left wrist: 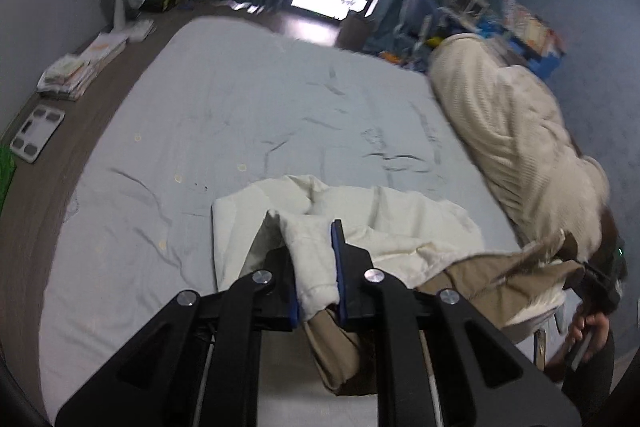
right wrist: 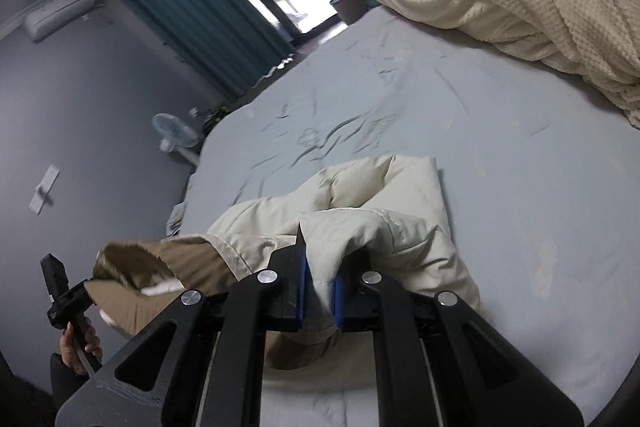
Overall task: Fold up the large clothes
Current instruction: 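Lift the hem with both tools and fold it up over the jacket body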
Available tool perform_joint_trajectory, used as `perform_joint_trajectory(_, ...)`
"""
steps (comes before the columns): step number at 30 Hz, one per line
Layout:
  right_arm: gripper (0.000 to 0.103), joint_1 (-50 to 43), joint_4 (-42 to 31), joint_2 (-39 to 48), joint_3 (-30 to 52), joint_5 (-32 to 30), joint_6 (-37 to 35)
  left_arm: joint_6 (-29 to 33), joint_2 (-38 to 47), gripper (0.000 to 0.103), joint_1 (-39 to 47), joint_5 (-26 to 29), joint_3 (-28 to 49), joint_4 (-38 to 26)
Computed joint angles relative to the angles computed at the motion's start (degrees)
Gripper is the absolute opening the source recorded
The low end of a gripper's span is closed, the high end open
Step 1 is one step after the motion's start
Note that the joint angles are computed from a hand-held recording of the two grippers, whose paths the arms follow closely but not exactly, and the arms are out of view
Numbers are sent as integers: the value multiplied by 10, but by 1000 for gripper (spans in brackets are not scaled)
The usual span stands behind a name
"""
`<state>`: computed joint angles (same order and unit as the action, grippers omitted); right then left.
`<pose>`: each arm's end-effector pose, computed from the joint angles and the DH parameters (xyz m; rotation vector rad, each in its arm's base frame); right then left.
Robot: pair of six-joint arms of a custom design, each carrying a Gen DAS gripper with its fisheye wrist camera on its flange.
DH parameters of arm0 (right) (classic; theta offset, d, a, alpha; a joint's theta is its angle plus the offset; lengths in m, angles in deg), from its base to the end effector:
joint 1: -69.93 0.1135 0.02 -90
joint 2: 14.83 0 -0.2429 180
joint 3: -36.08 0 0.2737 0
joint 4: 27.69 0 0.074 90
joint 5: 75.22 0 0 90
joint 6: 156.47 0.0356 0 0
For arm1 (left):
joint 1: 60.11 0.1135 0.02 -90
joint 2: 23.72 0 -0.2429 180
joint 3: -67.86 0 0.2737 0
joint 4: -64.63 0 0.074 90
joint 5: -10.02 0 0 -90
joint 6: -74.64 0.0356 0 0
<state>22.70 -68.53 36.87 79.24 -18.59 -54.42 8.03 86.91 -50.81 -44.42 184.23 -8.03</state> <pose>0.1554 -0.1391 0.1847 0.9055 2.1015 0.3954 0.4161 0.0472 0.2735 0.4725 2.4789 -0.6302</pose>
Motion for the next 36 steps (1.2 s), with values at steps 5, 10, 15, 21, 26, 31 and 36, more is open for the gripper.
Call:
perform_joint_trajectory(5,10,79,140,162,19,95,51,-29,100,11,-64,-101,58,49)
perform_joint_trajectory(10,10,119,200,287,67,147,60,-38,166,11,-84,-134,99,64)
perform_joint_trajectory(15,14,117,200,343,96,133,72,-75,215,14,-77,-103,142,40)
perform_joint_trajectory(21,77,61,198,198,25,44,101,-61,210,23,-34,-16,181,-38)
perform_joint_trajectory(26,82,92,104,39,-1,90,53,-37,227,33,-8,27,265,-128)
perform_joint_trajectory(31,85,193,24,-61,-30,174,36,-41,177,51,7,33,227,-111)
perform_joint_trajectory(36,91,320,-30,-150,-79,270,48,-37,72,75,31,41,116,-41)
